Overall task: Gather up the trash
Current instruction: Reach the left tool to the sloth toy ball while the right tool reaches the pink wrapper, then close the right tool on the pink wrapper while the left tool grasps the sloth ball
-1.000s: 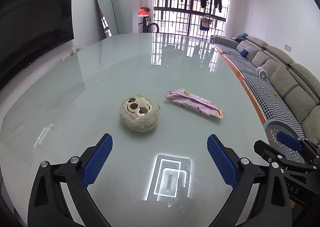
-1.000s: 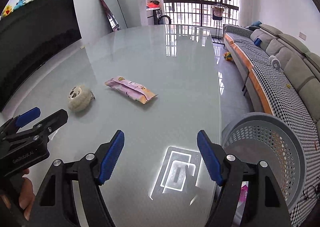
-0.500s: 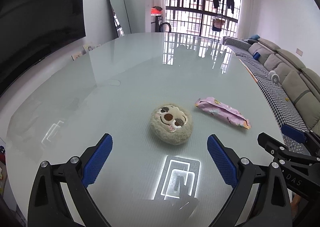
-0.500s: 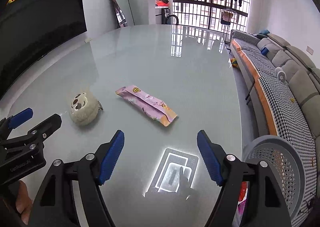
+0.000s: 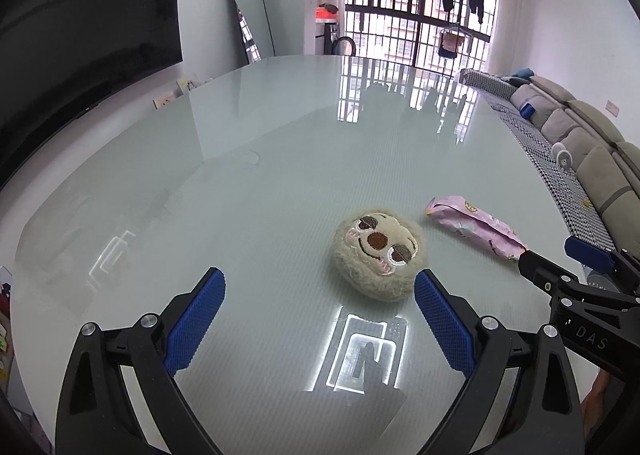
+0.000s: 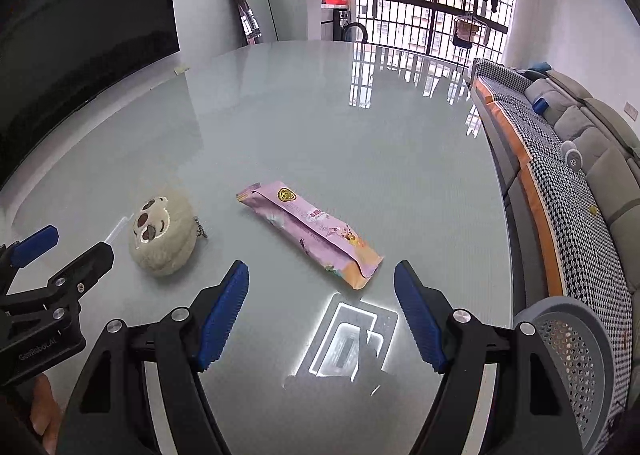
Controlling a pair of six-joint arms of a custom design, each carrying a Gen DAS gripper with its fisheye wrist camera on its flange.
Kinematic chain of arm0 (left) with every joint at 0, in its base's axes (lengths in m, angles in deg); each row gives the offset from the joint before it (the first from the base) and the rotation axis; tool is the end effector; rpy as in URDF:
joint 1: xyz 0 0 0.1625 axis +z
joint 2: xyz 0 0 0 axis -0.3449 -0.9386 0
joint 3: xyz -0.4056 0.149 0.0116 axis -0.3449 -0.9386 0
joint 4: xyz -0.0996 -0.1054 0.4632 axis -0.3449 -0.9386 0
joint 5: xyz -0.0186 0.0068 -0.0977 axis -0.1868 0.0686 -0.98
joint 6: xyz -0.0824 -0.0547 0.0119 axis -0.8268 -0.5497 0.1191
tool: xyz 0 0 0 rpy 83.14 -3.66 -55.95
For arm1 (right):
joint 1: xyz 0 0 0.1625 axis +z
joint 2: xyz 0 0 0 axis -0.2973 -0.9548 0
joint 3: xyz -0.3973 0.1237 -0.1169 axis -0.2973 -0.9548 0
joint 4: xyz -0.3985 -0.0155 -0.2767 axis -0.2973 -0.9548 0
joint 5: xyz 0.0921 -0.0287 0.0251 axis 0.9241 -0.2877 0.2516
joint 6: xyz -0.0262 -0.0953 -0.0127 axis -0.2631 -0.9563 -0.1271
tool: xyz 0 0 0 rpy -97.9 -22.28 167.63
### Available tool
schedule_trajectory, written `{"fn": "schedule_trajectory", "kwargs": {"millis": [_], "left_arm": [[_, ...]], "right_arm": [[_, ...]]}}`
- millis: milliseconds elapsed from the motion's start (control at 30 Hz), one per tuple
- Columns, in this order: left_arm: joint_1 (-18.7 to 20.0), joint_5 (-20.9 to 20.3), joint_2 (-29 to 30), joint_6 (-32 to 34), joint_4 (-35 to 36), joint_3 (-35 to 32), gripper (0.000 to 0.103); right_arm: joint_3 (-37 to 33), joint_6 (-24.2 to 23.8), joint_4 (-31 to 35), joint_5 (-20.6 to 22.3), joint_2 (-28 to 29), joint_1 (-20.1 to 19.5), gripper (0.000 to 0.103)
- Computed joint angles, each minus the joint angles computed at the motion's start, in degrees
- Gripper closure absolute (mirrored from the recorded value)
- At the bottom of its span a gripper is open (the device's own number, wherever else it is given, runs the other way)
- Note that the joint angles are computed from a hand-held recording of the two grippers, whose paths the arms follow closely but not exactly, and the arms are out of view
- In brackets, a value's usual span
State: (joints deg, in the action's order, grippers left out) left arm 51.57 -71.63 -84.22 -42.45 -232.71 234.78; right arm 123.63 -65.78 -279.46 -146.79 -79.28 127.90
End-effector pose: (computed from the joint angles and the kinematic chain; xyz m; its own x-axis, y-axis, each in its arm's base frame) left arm -0.1551 -0.3467 0.1116 -0.7175 0.1448 -0.6813 0.5726 0.6796 -0.4585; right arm 0.1899 -0.3407 0.1043 -0.7045 0.0658 0.7066 -0.4363 0.7451 -0.5044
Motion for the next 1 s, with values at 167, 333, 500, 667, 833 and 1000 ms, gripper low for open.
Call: {"fn": "schedule_trajectory", "kwargs": {"millis": [167, 333, 500, 667, 833, 1000], "left_arm": [[0.74, -0.39, 0.44, 0.33, -0.77, -0.26, 0.009], [1.26, -1.09, 0.39, 0.07, -0.74, -0.28, 0.009], [1.95, -1.67, 0.31, 0.29, -1.72, 0.01, 0.009], [1.75, -1.87, -0.51, 0.33, -1.7, 0.71, 0.009], [2.7, -2.4, -1.58, 0.51, -1.34, 0.56, 0.009], [2.96, -2.17, -1.66, 0.82, -1.36, 0.51, 0.009]], "right_arm": [[-0.88, -0.96, 1.02, 0.86, -0.11, -1.3, 0.031], [-1.41, -1.46, 3.73, 2.97, -1.21, -3.56, 0.031], [-2.66, -3.89, 3.5, 3.4, -0.04, -4.54, 0.031], [-4.57, -7.9, 5.33, 4.86, 0.41, -6.2, 0.031], [-5.4, -8.25, 8.92, 6.74, -0.86, -7.74, 0.031], [-6.28, -9.7, 11.26, 6.63, -0.68, -8.36, 0.031]]}}
